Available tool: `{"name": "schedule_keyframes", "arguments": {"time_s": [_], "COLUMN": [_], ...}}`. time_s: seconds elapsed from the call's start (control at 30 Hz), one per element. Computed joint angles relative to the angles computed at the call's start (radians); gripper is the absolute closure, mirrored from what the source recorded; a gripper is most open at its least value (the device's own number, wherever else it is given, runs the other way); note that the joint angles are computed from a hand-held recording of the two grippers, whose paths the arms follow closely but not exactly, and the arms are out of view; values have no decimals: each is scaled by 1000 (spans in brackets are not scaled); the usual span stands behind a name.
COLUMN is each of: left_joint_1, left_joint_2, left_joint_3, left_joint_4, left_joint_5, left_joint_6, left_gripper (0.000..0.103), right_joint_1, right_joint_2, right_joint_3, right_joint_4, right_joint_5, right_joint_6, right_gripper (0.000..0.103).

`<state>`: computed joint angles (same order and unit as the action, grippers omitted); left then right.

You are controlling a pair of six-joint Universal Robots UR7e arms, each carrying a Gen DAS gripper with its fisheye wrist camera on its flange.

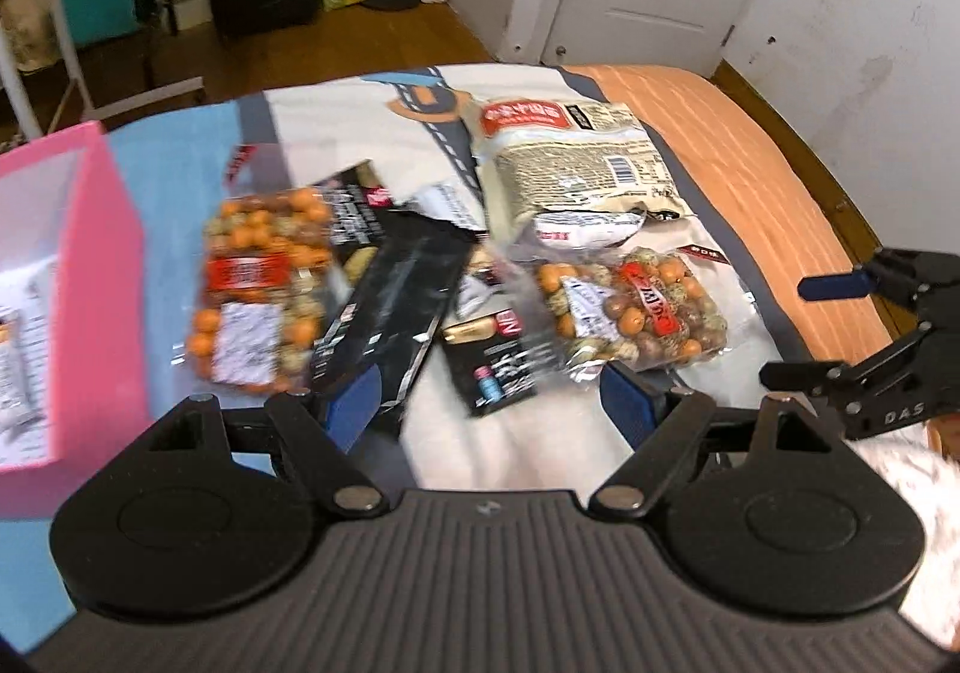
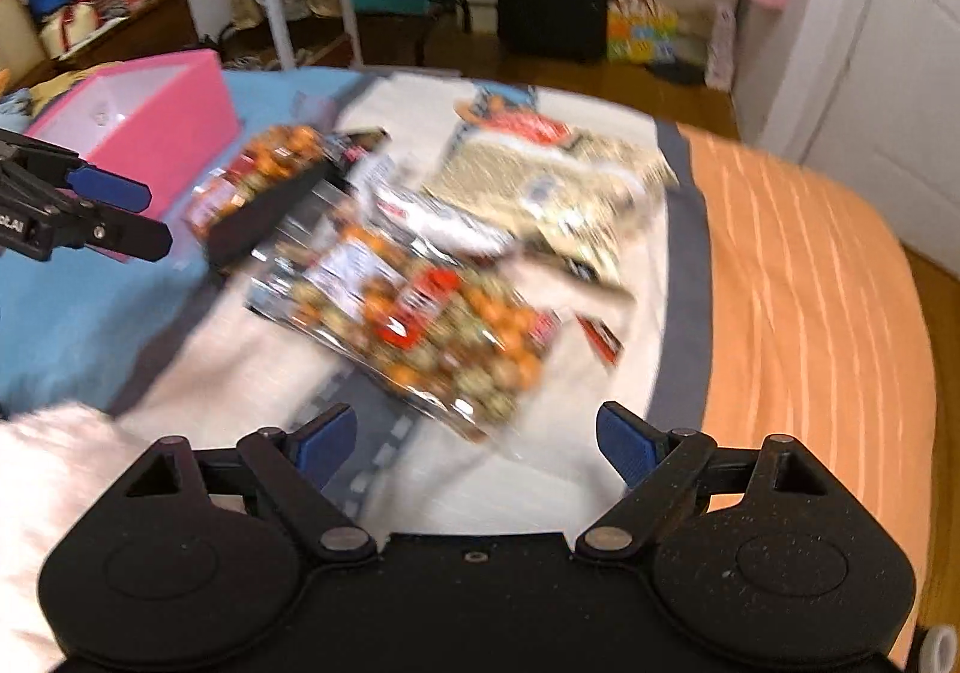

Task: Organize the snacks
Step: 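Reach the left tool to the clear bag of eggs and grasp it, then lift the egg bag with the left tool and carry it over the pink box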

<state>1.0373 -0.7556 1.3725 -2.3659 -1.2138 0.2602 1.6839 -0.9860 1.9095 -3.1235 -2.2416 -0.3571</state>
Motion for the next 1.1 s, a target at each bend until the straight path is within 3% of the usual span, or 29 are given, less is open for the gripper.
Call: {"name": "schedule_keyframes", "arguments": {"time_s": [0.13,0.27,0.4,0.53,0.67,0.73,0.8,0.83,1.1], "left_joint_1": [1,7,17,27,28,27,20,16,-1], "left_joint_2": [50,95,130,148,158,161,157,157,154], "left_joint_3": [-21,-48,-68,-75,-99,-104,-92,-88,-83], "left_joint_4": [-24,-29,-24,-28,9,20,6,1,6], "left_joint_5": [-4,-16,-39,-87,-127,-136,-126,-119,-94], "left_joint_6": [-18,-40,-111,-122,-126,-130,-104,-99,-104], "left_gripper": [24,27,29,50,73,74,76,76,76], "right_joint_1": [-45,-88,-105,-139,-132,-136,-136,-136,-106], "right_joint_2": [11,23,70,119,172,173,166,156,128], "right_joint_3": [24,28,28,26,9,11,20,26,6], "right_joint_4": [-41,-45,-154,-319,-415,-426,-432,-417,-311], "right_joint_5": [17,91,138,218,199,214,234,255,194], "right_joint_6": [-39,-23,-88,-120,-196,-184,-200,-198,-155], "right_gripper": [12,12,9,0,0,1,10,22,33]}}
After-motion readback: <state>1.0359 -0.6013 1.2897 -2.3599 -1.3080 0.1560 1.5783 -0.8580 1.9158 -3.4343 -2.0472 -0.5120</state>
